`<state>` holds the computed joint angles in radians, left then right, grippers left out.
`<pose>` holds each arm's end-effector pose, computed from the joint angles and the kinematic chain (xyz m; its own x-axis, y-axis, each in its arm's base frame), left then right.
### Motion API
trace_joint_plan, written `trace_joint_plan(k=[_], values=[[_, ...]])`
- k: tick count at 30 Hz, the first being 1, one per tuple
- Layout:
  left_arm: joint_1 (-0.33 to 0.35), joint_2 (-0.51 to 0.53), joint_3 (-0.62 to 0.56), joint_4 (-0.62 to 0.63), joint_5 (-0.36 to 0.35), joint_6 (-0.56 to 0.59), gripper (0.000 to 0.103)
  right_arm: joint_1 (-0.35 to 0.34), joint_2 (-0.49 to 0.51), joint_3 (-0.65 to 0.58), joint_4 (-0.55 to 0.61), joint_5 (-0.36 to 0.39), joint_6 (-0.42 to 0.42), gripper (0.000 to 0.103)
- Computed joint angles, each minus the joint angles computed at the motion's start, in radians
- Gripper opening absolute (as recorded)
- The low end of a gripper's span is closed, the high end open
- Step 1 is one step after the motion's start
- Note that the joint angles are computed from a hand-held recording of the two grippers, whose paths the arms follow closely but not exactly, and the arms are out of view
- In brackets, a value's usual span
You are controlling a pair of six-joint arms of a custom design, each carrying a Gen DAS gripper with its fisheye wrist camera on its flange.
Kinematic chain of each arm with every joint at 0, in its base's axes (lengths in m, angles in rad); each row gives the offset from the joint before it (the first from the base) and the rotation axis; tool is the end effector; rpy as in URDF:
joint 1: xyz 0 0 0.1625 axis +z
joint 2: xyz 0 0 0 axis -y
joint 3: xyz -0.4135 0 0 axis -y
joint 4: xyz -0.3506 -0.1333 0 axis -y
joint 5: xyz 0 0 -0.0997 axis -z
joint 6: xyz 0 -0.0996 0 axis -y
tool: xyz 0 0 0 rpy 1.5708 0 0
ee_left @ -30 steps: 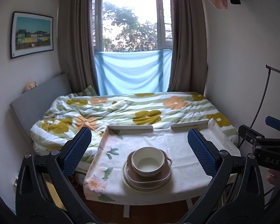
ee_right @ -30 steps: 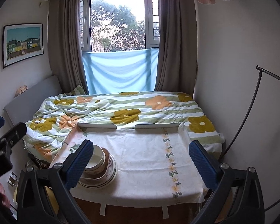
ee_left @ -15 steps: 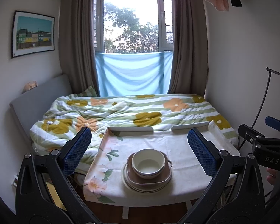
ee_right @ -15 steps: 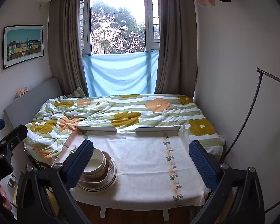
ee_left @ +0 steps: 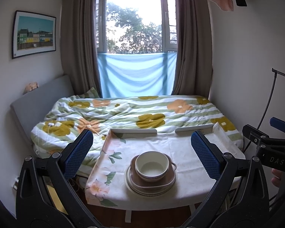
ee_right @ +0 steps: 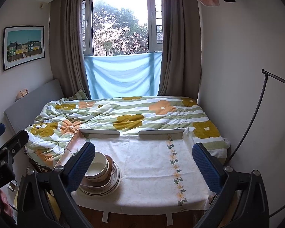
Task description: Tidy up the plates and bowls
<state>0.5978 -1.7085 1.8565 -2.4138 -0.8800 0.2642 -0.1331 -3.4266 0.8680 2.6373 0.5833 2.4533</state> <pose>-0.2329 -0.3966 0.5253 -0.5785 0.5062 -0.6396 0.8142 0.3109 -0.4904 0.6083 -0.2998 0.1355 -0.6300 0.5135 0.5826 -0.4173 0.4089 -0.8116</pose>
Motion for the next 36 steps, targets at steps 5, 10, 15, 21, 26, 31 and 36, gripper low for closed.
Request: trace_joint_plan(k=[5, 10, 15, 21, 26, 31, 36], values=[[0.002, 0.004, 0.006, -0.026, 0.006, 0.012, 0.102, 0.000, -0.001, 0.003, -0.003, 0.000, 0.000, 0.102], [-0.007, 0.004, 0.022, -0.053, 0.027, 0.029, 0.102, -0.001, 0.001, 0.000, -0.002, -0.003, 0.002, 0.102], [-0.017, -0.004, 0.031, -0.068, 0.024, 0.040, 0.102, -0.005, 0.008, -0.015, 0.006, -0.009, 0.002, 0.102], [-0.022, -0.008, 0.037, -0.080, 0.036, 0.032, 0.102, -0.009, 0.013, -0.026, 0.012, -0.013, 0.001, 0.102], [-0.027, -0.005, 0.042, -0.104, 0.067, 0.019, 0.102, -0.015, 0.023, -0.049, 0.021, -0.019, 0.006, 0.102], [-0.014, 0.007, 0.035, -0.107, 0.070, 0.005, 0.102, -0.014, 0.020, -0.042, 0.022, -0.019, 0.003, 0.102], [-0.006, 0.026, 0.038, -0.149, 0.068, 0.031, 0.102, -0.028, 0.025, -0.045, 0.041, -0.027, -0.006, 0.102]])
